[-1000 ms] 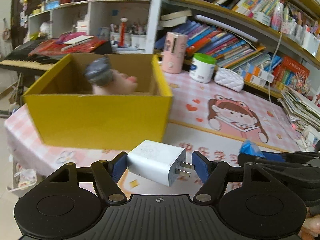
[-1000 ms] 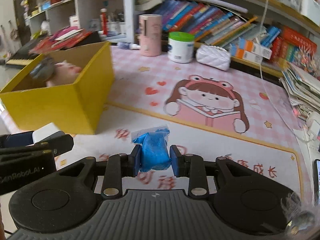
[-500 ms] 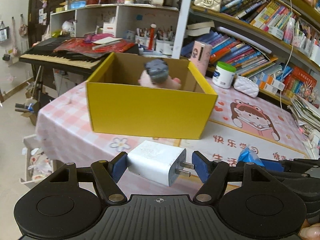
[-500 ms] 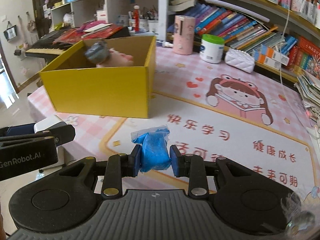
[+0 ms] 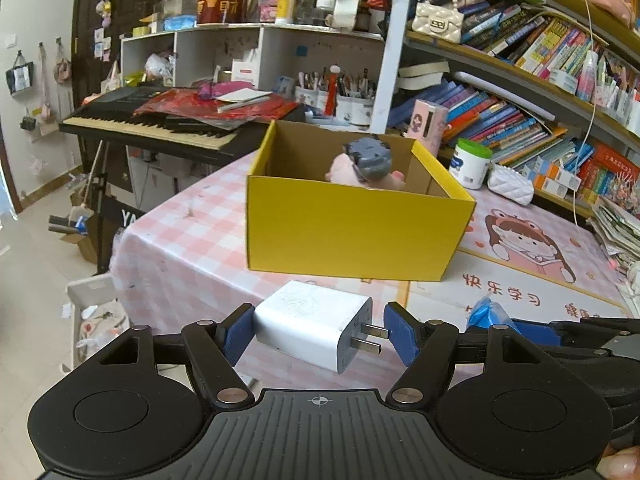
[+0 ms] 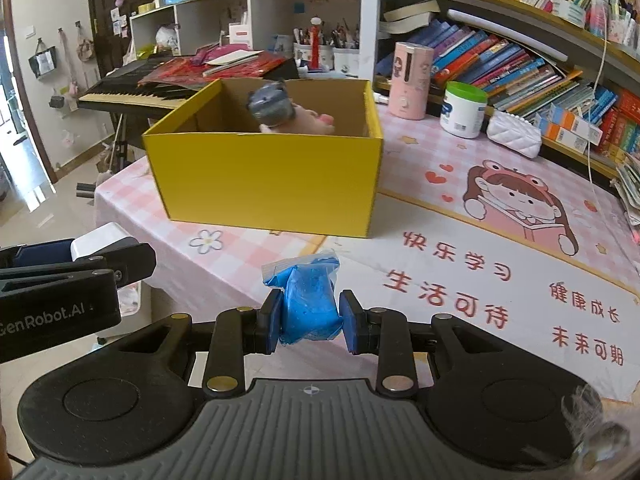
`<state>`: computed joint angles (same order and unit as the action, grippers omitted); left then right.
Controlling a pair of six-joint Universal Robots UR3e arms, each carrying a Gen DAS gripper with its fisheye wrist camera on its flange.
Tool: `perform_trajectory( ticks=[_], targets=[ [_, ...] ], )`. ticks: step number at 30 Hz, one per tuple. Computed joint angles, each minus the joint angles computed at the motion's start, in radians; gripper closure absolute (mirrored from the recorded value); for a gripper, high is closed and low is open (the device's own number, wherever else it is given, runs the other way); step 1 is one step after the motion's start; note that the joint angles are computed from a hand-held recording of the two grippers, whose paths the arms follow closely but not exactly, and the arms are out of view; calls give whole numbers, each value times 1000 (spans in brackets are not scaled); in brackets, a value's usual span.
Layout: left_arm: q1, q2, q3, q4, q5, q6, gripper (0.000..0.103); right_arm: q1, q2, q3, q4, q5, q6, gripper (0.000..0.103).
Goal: Organize objects
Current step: 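Carry the charger plug and blue item over the yellow box with both tools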
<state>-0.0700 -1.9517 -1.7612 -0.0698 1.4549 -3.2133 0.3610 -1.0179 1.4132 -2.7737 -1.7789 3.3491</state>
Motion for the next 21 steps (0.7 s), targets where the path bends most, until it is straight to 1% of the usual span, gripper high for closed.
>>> perform_trajectory(
  ticks=[7,12,17,21],
  targets=[
    [37,33,-50,23,-31,6,32,34,24,-59,47,-16,-5,75],
    [41,23,-41,34,-35,-6,32,34,40,-90,66,-16,-21,75],
    [24,-21,26,46,-11,-5,32,20,77,-143,50,-11,-34,75],
    [9,-81,136,50,15,0,32,0,127,-222,12,-10,-55,75]
  ],
)
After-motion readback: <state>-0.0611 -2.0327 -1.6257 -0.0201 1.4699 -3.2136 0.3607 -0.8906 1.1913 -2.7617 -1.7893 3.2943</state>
